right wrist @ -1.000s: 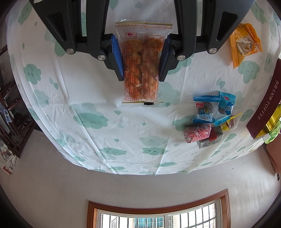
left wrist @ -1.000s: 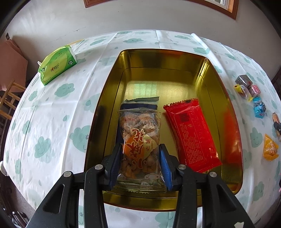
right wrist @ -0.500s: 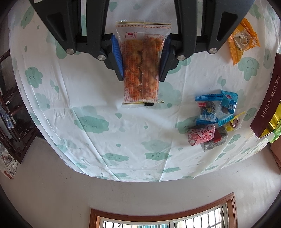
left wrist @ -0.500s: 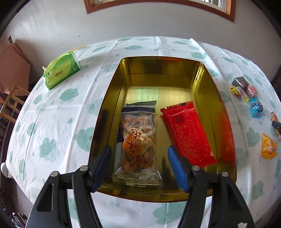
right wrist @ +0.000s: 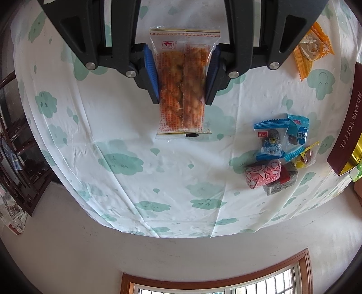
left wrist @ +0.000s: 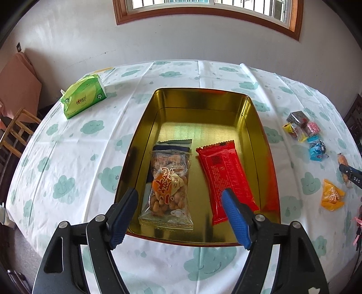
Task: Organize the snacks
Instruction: 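Open the left gripper and withdraw it from the tin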
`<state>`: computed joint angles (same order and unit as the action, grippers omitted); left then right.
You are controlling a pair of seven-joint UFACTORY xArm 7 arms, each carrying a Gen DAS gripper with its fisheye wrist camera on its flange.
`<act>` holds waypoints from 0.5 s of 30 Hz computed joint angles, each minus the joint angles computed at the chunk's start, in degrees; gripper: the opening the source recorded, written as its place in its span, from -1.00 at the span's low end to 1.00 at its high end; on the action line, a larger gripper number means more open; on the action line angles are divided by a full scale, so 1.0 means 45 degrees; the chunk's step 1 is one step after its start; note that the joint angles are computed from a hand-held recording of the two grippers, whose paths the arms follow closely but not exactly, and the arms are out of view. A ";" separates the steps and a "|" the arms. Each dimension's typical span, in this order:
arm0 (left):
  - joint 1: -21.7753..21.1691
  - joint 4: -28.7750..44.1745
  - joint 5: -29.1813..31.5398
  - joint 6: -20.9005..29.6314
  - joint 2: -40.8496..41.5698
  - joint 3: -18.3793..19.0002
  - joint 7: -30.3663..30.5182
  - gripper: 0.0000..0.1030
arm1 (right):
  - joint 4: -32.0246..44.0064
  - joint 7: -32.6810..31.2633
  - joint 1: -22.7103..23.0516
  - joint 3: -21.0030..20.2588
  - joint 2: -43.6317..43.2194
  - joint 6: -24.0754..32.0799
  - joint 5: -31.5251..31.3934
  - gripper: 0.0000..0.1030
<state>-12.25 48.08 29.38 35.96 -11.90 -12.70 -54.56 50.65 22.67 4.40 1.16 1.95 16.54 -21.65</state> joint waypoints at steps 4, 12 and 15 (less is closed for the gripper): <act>-0.0008 -0.0166 -0.0078 -0.0114 -0.0165 -0.0029 -0.0129 0.44 | 0.0113 0.0257 0.0046 0.0011 0.0009 0.0268 -0.0214 -0.26; 0.0071 -0.0321 0.0020 -0.0088 -0.0383 -0.0145 -0.0496 0.52 | 0.0251 0.1302 0.0194 0.0037 -0.0016 0.0667 -0.1107 -0.28; 0.0090 -0.0418 -0.0039 -0.0078 -0.0479 -0.0150 -0.0476 0.58 | 0.0120 0.1981 0.0213 0.0063 -0.0210 0.0485 -0.1591 -0.28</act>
